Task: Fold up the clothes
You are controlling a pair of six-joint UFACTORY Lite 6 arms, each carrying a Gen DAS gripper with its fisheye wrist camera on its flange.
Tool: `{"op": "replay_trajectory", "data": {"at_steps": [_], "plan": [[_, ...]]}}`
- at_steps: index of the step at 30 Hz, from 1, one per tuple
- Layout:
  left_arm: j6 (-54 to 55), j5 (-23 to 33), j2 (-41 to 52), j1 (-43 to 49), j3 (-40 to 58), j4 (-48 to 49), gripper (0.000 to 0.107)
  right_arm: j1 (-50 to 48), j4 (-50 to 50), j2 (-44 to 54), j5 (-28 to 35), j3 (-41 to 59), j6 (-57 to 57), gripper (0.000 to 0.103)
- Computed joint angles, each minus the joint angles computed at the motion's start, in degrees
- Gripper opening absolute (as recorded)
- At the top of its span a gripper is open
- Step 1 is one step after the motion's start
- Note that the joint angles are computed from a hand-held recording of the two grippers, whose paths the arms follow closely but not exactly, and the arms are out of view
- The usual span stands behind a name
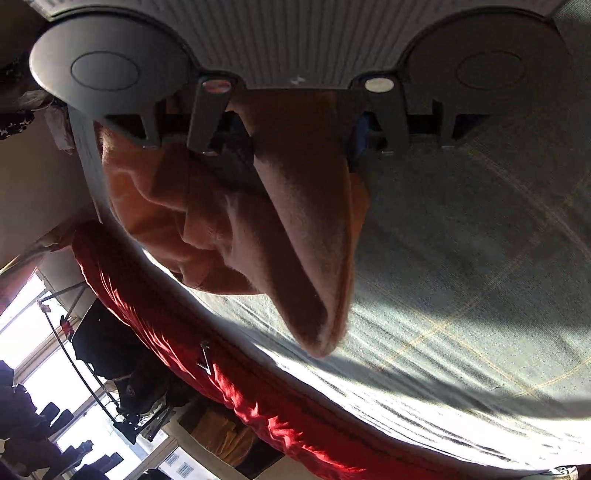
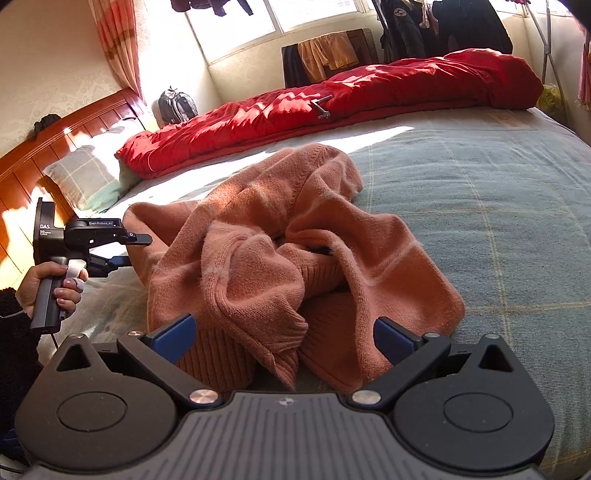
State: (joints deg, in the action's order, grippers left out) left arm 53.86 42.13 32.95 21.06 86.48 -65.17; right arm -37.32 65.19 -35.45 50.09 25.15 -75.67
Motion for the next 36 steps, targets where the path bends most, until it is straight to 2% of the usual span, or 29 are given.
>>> {"op": "replay_trajectory", "data": {"at_steps": [3, 5, 7, 8, 9, 15, 18, 22, 26, 28, 30, 32, 36], "plan": [[2.5, -1.7, -1.3, -1.8, -3.7, -1.6, 0.054, -1.2, -0.5, -2.1, 2.0, -0.5, 0.0, 0.103], [3.5, -3.4, -2.2, -3.1, -5.6, -1.8, 0.049, -2.7, -1.0, -3.8, 3.4, -0.8, 0.0, 0.103], [6.1, -8.2, -5.2, -4.9, -9.0, -2.0, 0.018, -5.2, -1.4, -5.4, 5.4, -1.0, -0.9, 0.103], [5.6, -10.4, -6.4, -5.5, -9.9, -0.7, 0.008, -6.1, -1.5, -5.7, 5.8, -1.0, -1.1, 0.103], [4.8, -11.6, -7.3, -5.6, -10.2, 0.3, 0.003, -6.9, -1.6, -5.9, 6.1, -1.0, -1.2, 0.103], [1.2, -11.4, -9.6, -0.9, -5.7, 3.3, 0.003, -9.1, -1.5, -6.2, 7.1, -0.9, -1.6, 0.103], [-4.3, -12.5, -7.9, 1.1, 0.2, 9.6, 0.003, -7.5, -1.4, -6.2, 6.1, -1.0, -1.2, 0.103], [-17.0, -14.6, -3.0, 2.3, 9.8, 23.3, 0.003, -5.0, -1.6, -6.1, 4.3, -0.8, -0.1, 0.103], [-32.5, -19.6, 3.0, 2.8, 17.3, 40.6, 0.003, -3.2, -1.9, -6.1, 2.5, -0.7, 0.8, 0.103], [-39.1, -19.2, 6.6, 3.4, 21.4, 47.3, 0.004, -2.2, -1.8, -6.5, 0.9, -1.1, 0.8, 0.103], [-39.6, -18.4, 8.5, 4.5, 23.1, 47.1, 0.004, -1.2, -1.2, -7.3, -1.2, -1.9, -0.4, 0.103], [-32.6, -17.2, 8.3, 5.9, 22.2, 39.9, 0.004, -0.2, -0.3, -8.3, -2.9, -2.9, -2.1, 0.103], [-20.9, -15.7, 3.8, 5.7, 16.1, 32.4, 0.019, 3.4, 1.1, -8.3, -7.3, -3.8, -3.7, 0.103]]}}
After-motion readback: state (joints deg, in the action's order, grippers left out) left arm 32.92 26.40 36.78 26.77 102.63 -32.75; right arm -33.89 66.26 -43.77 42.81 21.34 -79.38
